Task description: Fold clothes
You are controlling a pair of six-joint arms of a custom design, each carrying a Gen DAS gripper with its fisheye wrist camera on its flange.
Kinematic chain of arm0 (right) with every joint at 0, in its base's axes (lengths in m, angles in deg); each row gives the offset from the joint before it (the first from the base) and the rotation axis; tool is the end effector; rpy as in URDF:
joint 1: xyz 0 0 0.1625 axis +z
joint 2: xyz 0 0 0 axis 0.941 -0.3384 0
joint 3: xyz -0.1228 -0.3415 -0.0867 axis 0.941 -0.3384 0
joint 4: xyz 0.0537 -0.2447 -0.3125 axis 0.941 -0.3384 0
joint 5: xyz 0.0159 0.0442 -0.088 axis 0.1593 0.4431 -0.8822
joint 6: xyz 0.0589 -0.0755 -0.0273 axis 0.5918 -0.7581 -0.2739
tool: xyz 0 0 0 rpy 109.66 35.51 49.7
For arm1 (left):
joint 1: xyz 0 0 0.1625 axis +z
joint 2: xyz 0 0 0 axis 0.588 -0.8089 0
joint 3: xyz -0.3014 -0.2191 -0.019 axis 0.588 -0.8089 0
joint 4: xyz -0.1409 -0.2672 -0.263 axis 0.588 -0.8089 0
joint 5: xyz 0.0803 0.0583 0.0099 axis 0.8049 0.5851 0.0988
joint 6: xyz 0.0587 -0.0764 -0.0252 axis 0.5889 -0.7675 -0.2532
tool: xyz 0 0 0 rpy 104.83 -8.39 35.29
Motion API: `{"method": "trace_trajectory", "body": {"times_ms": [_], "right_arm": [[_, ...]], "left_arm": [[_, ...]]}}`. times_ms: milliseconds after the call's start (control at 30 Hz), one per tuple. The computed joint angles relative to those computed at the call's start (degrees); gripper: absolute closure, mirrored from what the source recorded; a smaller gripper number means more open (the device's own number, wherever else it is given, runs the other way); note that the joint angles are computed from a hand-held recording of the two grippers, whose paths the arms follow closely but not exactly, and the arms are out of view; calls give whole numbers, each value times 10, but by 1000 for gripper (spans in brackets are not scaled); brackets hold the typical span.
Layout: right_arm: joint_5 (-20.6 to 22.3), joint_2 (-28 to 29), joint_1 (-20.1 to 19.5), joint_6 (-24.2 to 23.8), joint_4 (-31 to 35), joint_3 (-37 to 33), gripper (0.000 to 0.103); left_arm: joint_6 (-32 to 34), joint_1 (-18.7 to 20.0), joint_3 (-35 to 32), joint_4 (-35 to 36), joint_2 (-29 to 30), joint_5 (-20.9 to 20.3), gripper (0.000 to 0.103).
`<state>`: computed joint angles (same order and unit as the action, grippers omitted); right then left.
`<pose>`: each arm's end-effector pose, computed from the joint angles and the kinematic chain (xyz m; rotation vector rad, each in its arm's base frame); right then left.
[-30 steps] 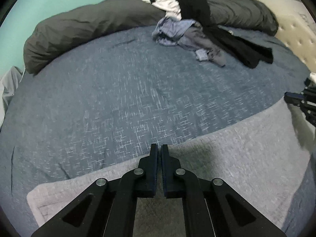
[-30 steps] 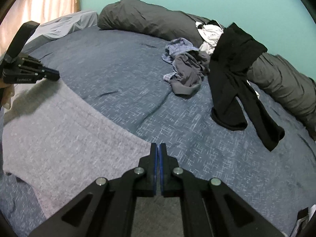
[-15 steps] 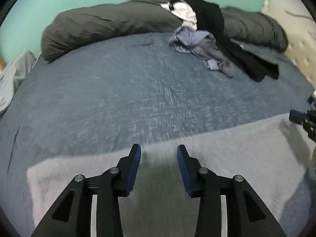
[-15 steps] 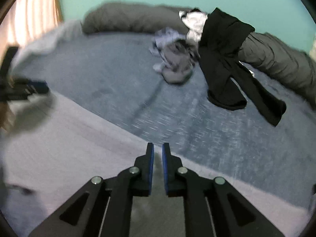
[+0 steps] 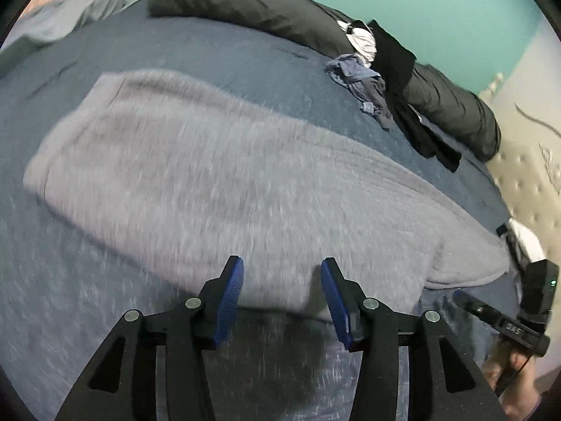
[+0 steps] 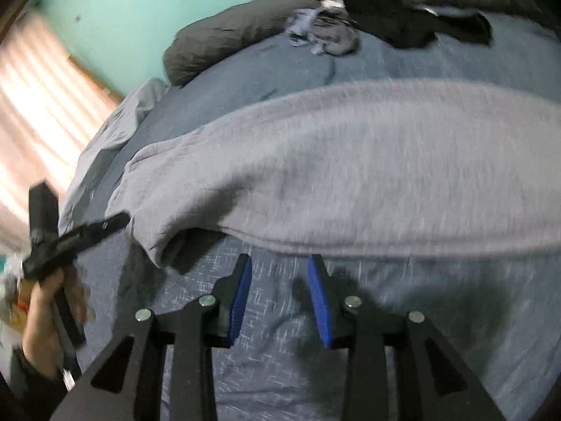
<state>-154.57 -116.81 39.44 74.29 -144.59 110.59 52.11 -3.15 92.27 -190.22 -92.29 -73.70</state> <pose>0.1775 -0.2439 0.2185 -0.0629 -2.6729 0.9474 -0.2203 -0.3622 0.1955 0.4970 2.7092 -0.6273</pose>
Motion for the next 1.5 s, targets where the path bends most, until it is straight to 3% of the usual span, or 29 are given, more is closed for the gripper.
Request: {"method": "trace_trajectory", "body": {"times_ms": [100,367,533,600,733,800,900,1100,1200,1300,1433,1500], "right_arm": [[10,15,-19,32,-49,10,60],[102,11,-109,77,-157,46,60],[94,14,-110,70,-178,45,95],[94,0,-111,68,-175,45,97],[73,-25,-91,50,-137,28,99],[69,-54,-94,39,-108,25,99],[64,-88,-110,33,-75,27,100],[69,-87,-141,40,-27,35,100],[112,-134,-170,31,13,50,100],[80,-188,-150,22,71,49,100],[79,-327,-164,4,153,60,99],[73,-364,-172,-14,163,59,98]], "left_arm": [[-1,4,13,-23,-3,-14,52],[-20,35,24,-60,-6,-66,48],[-32,38,29,-56,-6,-75,47],[-31,43,31,-66,1,-82,47],[-29,54,38,-100,11,-93,49],[-18,55,33,-92,12,-90,66],[-16,56,31,-84,11,-84,73],[-16,55,28,-70,6,-71,74],[-22,48,30,-58,-6,-59,74],[-30,39,32,-49,-23,-49,74],[-34,21,30,-42,-37,-34,74],[-33,11,29,-38,-40,-24,74]]}}
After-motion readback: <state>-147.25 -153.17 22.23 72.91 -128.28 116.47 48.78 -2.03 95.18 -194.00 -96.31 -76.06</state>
